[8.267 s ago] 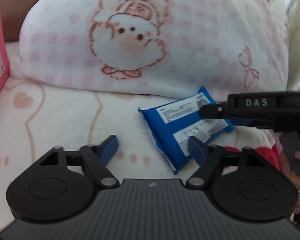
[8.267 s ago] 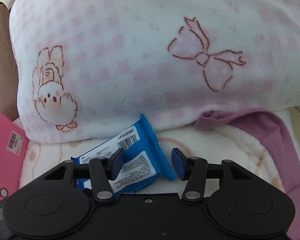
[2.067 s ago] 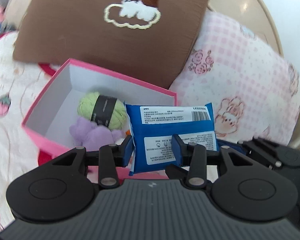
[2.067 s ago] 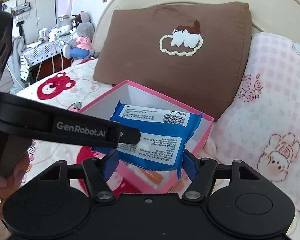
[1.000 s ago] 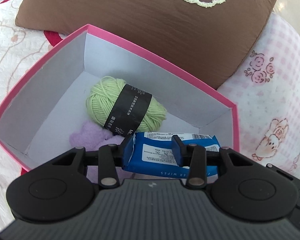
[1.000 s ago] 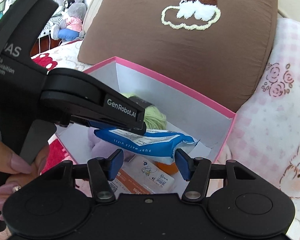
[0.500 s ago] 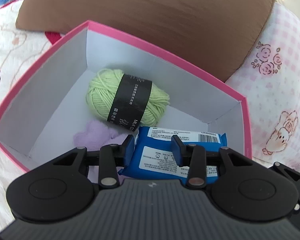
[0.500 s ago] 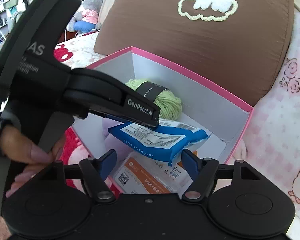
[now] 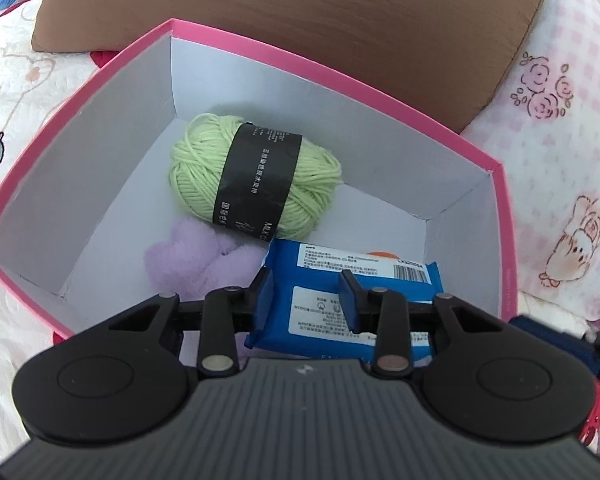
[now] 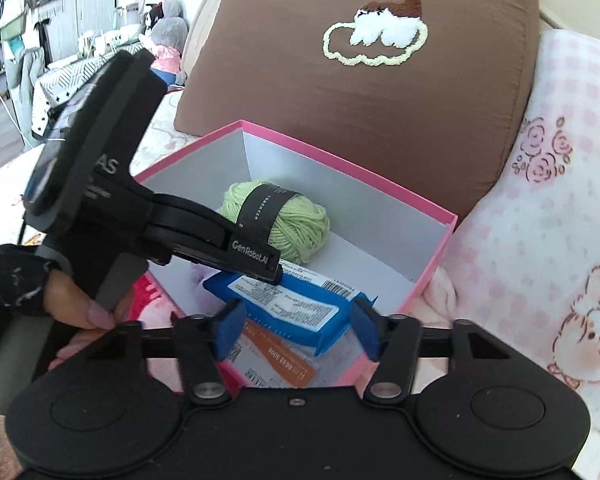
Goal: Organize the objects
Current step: 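Lower the snack bar into the pink box beside the plush toy, then open the left gripper and raise it out of the pink box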
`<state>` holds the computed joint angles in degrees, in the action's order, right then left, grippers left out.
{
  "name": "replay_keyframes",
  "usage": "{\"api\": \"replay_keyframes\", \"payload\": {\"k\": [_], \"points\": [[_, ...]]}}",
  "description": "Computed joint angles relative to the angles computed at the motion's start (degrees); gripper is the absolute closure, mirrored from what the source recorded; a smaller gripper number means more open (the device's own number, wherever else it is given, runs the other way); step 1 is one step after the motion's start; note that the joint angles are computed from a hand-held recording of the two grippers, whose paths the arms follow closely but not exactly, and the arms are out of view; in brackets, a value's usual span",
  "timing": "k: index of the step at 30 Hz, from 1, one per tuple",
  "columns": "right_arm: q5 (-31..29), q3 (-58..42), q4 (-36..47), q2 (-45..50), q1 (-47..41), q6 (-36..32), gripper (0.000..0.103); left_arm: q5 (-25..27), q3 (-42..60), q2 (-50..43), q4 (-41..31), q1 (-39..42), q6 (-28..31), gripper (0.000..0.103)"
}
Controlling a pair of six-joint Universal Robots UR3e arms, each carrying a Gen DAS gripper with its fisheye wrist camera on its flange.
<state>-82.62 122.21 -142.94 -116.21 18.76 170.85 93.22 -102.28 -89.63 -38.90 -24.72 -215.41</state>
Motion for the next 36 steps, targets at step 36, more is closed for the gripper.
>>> {"api": "replay_keyframes", "payload": {"k": [36], "points": [[-6.6, -5.3, 5.6, 5.0, 5.9, 4.1, 0.073, 2.3, 1.1, 5.2, -1.8, -3.1, -4.4, 0.073]]}}
